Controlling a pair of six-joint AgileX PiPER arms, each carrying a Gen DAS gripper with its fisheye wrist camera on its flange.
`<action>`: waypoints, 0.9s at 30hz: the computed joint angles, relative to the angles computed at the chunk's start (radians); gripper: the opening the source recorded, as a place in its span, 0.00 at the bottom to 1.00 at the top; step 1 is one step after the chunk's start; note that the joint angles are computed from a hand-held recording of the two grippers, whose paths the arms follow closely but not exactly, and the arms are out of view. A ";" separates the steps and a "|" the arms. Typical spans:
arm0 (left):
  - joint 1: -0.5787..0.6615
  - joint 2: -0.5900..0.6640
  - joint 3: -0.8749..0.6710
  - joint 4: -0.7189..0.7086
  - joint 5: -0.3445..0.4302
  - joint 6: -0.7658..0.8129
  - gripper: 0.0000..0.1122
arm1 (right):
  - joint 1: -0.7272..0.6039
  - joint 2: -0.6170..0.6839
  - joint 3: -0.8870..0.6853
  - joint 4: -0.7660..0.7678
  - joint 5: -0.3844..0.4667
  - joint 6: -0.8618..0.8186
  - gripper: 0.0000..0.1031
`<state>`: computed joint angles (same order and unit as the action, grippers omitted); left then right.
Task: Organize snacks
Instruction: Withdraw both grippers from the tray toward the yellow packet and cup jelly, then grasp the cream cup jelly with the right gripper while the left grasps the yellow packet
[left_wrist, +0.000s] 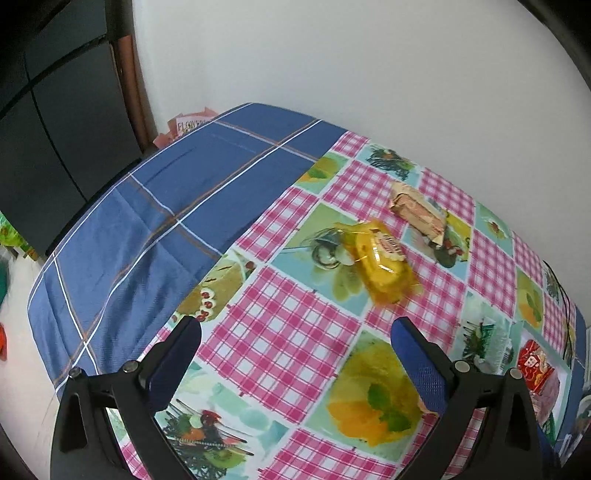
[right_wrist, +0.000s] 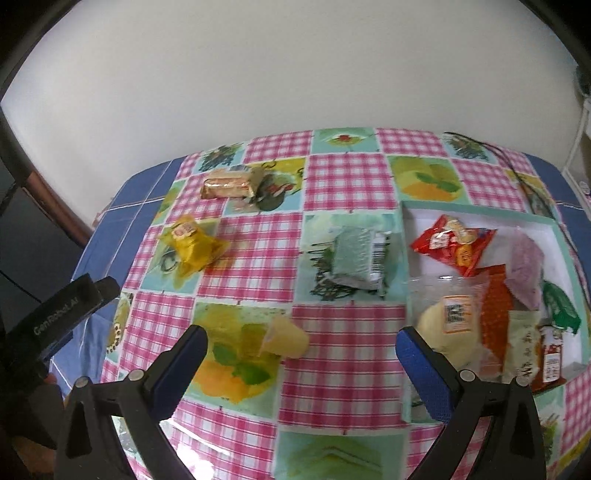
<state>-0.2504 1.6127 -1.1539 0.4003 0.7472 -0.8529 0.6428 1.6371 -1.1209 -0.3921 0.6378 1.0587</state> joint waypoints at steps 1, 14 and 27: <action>0.006 0.006 -0.002 -0.005 0.002 0.010 0.91 | 0.000 0.011 -0.007 0.012 -0.007 -0.009 1.00; 0.056 0.121 -0.042 -0.150 0.003 0.161 0.91 | -0.043 0.149 -0.071 0.143 -0.017 -0.155 0.95; 0.060 0.165 -0.070 -0.196 0.010 0.214 0.91 | -0.083 0.253 -0.117 0.265 -0.016 -0.273 0.85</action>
